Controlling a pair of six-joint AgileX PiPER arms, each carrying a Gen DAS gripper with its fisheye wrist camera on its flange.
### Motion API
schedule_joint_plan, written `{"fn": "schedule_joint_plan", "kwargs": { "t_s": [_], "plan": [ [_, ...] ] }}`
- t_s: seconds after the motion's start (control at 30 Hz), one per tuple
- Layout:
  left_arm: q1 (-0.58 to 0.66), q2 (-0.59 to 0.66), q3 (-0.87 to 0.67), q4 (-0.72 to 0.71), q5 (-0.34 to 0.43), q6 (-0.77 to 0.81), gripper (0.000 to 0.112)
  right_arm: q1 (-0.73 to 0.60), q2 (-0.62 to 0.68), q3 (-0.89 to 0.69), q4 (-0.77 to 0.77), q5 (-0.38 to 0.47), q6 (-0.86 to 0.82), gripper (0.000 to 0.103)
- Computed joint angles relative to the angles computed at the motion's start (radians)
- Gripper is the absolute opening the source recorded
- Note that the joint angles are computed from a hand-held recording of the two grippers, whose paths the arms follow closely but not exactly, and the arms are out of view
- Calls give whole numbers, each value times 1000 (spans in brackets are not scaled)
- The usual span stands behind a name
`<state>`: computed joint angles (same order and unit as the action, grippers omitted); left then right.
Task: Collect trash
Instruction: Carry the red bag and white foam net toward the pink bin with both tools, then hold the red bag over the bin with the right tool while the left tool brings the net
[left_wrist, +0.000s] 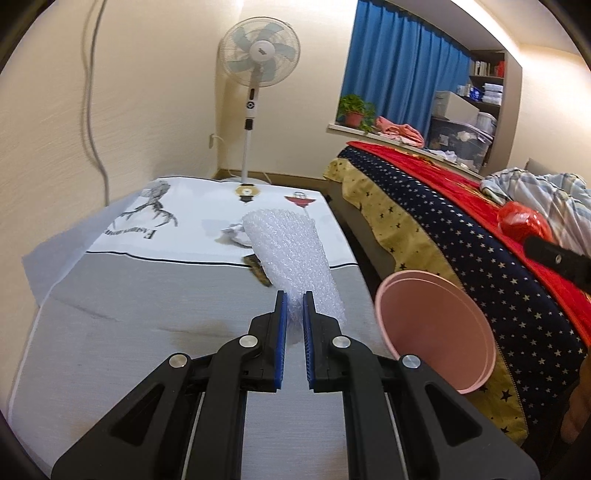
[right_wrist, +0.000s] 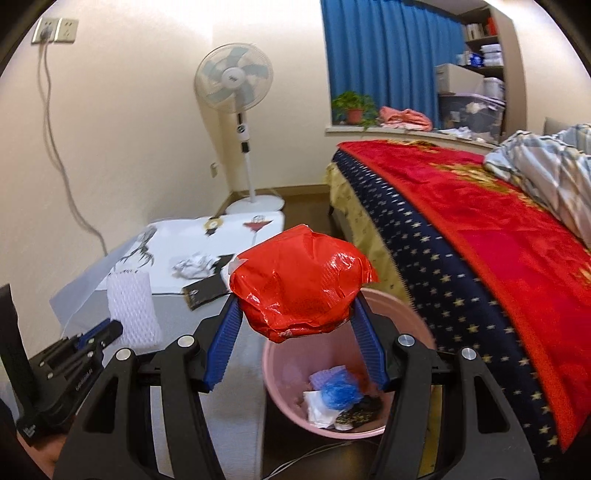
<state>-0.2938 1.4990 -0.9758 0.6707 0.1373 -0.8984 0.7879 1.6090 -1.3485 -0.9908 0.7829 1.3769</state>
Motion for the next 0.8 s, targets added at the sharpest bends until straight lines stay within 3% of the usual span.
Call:
{"fn": "schedule_joint_plan", "kwargs": {
  "t_s": [0.27,0.8],
  "plan": [
    [-72,31,-37,50,10,-71,9,-47,-64,75,-17,18,53,60],
    [-125,66,-58,142,11,-166,8,-59,-17,79,-52,60,111,59]
  ]
}}
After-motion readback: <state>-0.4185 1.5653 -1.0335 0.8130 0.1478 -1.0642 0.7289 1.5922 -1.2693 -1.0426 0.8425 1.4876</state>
